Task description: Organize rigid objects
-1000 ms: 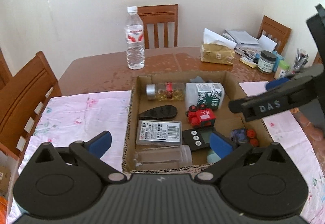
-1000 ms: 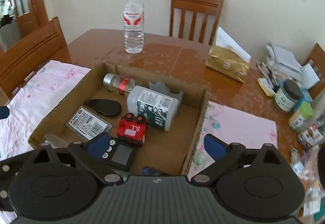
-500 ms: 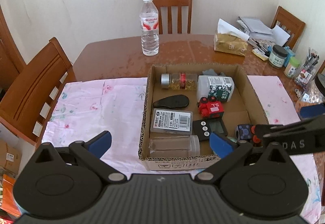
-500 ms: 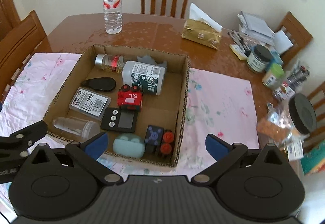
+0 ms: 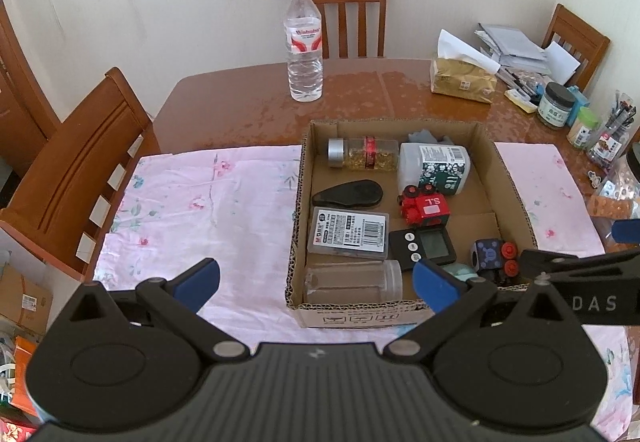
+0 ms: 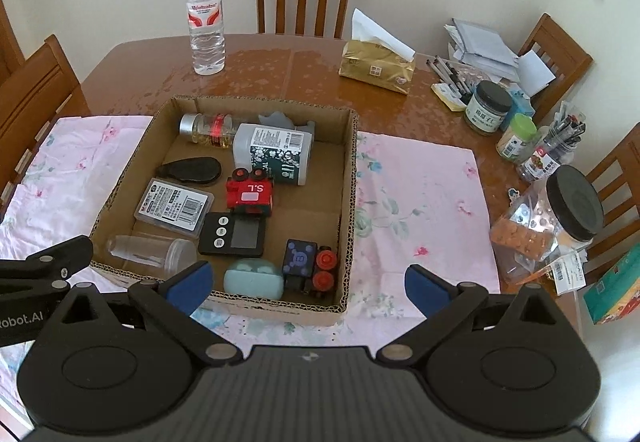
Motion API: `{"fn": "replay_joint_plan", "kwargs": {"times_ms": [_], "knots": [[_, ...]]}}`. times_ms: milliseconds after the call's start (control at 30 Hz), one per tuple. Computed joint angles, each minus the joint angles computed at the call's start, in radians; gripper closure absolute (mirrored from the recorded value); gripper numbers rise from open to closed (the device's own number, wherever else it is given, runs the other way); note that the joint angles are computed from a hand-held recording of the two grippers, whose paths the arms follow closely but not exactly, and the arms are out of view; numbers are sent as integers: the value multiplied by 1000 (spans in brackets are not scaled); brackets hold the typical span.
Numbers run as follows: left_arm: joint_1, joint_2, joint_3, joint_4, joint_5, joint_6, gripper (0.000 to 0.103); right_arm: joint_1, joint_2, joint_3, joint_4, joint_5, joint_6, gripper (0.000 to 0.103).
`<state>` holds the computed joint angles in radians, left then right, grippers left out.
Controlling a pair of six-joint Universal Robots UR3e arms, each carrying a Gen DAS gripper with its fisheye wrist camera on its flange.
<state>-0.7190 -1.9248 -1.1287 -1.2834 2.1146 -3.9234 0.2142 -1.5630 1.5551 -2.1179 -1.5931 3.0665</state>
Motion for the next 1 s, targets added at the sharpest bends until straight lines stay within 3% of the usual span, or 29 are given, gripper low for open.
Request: {"fn": "replay_joint_plan", "kwargs": {"times_ms": [1000], "knots": [[-5,-12,35,-39,9,-1,1,-5,-25,16,-14,-5,18,0]]}}
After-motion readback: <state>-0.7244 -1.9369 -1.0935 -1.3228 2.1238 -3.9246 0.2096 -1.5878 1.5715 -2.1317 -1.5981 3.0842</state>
